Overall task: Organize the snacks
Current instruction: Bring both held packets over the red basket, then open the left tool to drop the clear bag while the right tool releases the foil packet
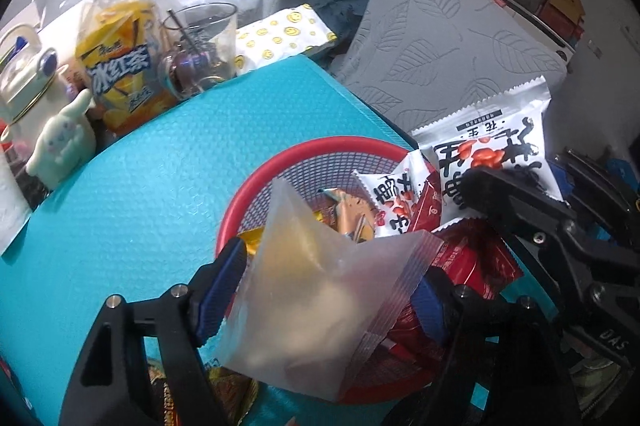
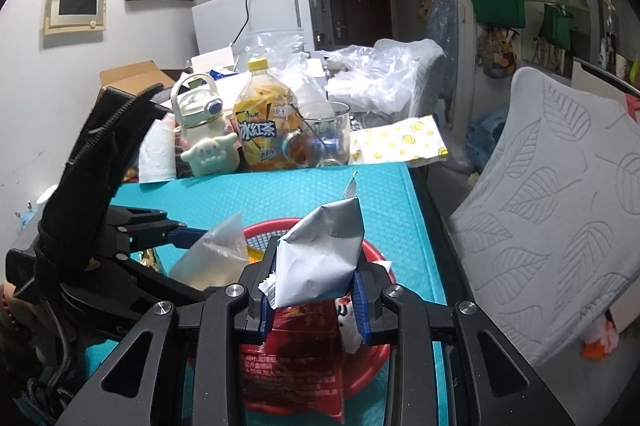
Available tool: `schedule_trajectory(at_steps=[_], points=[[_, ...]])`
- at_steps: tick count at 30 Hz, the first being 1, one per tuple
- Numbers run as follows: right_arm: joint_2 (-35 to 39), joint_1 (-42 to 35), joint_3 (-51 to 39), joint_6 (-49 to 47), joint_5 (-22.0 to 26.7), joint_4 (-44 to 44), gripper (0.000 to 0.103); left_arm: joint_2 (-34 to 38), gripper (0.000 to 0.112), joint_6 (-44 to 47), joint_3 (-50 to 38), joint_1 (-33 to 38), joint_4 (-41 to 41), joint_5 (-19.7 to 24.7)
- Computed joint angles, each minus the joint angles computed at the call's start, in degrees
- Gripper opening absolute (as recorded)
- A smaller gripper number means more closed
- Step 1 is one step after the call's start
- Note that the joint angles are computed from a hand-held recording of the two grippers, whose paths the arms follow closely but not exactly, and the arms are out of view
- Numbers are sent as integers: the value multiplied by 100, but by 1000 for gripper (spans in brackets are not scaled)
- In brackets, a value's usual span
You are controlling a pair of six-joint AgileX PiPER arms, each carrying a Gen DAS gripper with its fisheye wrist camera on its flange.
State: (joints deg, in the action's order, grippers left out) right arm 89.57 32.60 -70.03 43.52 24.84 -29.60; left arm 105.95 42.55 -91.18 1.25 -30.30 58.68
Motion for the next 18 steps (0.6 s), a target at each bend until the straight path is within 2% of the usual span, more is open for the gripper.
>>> schedule_trajectory(at_steps=[7, 12, 18], points=[[159, -23, -137, -407, -66, 353, 30, -211, 76, 192, 210, 278, -303, -114], [195, 11, -195, -354, -55, 284, 30, -109, 76, 357, 154, 396, -653, -52], [141, 42, -191, -149, 30, 65, 30, -267, 76, 676, 264, 358, -903, -326]])
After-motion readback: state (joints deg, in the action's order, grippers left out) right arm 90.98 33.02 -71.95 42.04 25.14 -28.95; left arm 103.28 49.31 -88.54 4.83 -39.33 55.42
